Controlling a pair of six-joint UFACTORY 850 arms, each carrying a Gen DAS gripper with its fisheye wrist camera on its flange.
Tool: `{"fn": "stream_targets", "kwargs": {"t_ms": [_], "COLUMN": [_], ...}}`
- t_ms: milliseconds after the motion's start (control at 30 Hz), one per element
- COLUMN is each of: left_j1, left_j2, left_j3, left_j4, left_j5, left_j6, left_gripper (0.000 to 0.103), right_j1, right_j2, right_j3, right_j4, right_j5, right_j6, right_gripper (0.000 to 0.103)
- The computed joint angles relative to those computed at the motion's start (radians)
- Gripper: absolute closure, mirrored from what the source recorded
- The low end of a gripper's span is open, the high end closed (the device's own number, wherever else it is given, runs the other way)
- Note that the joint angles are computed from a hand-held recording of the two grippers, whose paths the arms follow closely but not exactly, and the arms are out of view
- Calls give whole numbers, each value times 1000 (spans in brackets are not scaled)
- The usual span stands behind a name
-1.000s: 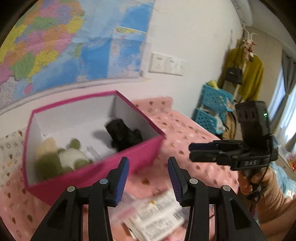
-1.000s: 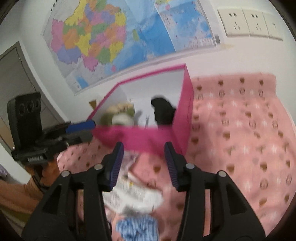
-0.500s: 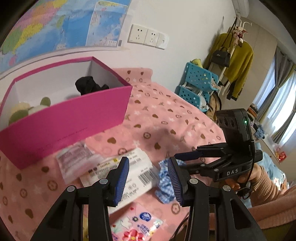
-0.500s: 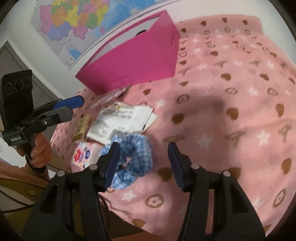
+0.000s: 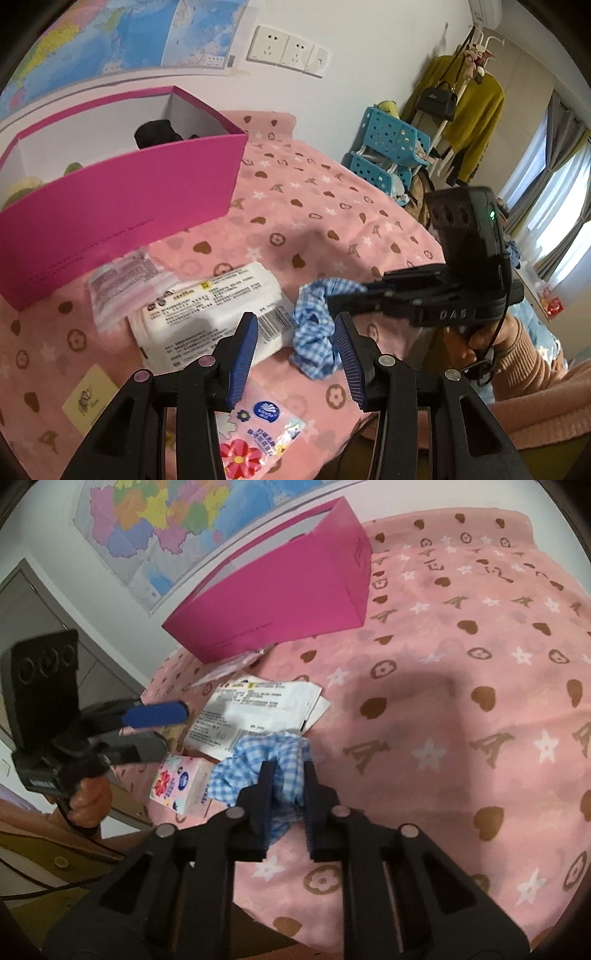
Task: Organize soft objects
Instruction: 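Lower the right tool onto the blue-checked scrunchie and grasp it, then carry the scrunchie into the magenta box and open the right tool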
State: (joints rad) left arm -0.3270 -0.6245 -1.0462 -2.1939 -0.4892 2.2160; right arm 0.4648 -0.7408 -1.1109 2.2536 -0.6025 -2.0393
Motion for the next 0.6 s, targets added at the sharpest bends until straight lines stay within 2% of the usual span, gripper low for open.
{"fn": "stream_targets", "kwargs": {"t_ms": [300,600], "left_j1": [-1,30], "left_j2": [-2,16], "left_j3": [-5,-12], "left_j4": [78,26], "left_j5": [-36,-79], "left_j6": [-44,-5], "left_gripper": [57,56], "right_j1": [-8,11], "right_j2": [78,133], "right_j3": [60,27], "right_j4": [65,84], "right_j5": [-69,-87], "right_j6": [-76,-156], "right_gripper": [89,90]}}
